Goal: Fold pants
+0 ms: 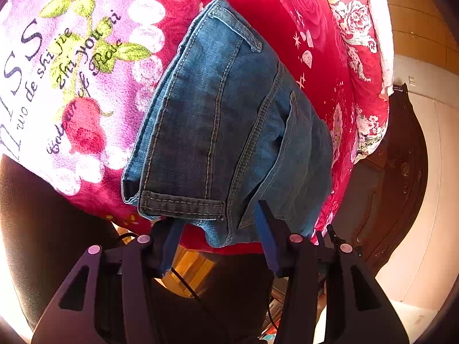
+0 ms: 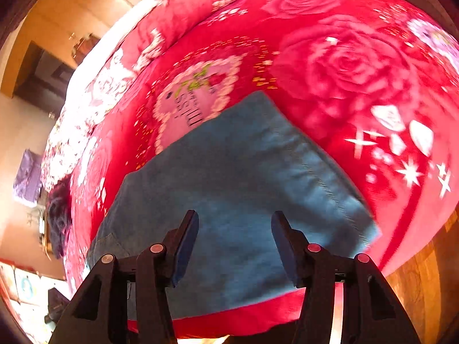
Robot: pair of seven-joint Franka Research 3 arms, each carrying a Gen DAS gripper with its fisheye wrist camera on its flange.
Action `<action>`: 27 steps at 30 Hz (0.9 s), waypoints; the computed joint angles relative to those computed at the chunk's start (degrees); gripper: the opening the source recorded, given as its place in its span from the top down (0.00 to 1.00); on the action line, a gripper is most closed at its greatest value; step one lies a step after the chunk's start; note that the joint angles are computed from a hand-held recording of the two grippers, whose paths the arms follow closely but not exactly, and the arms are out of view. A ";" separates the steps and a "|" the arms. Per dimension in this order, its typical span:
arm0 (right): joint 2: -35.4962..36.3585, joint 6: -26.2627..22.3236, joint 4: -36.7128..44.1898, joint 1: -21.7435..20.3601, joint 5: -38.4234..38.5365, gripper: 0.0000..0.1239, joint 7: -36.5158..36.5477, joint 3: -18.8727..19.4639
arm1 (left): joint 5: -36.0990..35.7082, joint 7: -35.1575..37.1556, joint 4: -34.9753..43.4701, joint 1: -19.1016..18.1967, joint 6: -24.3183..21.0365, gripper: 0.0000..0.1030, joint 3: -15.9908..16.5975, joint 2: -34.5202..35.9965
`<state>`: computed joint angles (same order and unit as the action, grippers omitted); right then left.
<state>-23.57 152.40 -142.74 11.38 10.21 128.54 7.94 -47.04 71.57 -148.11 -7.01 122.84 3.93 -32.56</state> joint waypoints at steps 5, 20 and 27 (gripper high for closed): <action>-7.84 -1.41 -8.34 -3.14 0.17 0.52 6.35 -0.54 | 2.26 -0.88 0.70 -0.31 0.02 0.54 -1.43 1.14; -5.90 7.85 -12.06 -4.43 1.56 0.87 4.09 1.26 | 24.79 -6.69 7.71 -1.38 -3.45 0.88 -7.10 5.76; -12.62 10.80 -18.49 -3.73 5.55 0.69 8.16 0.70 | 21.03 -1.01 8.07 -1.98 -6.63 0.82 -3.64 4.80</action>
<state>-36.19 163.21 -161.23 7.66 15.77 136.71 8.64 -26.01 70.56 -140.03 -9.00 116.21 0.29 -27.76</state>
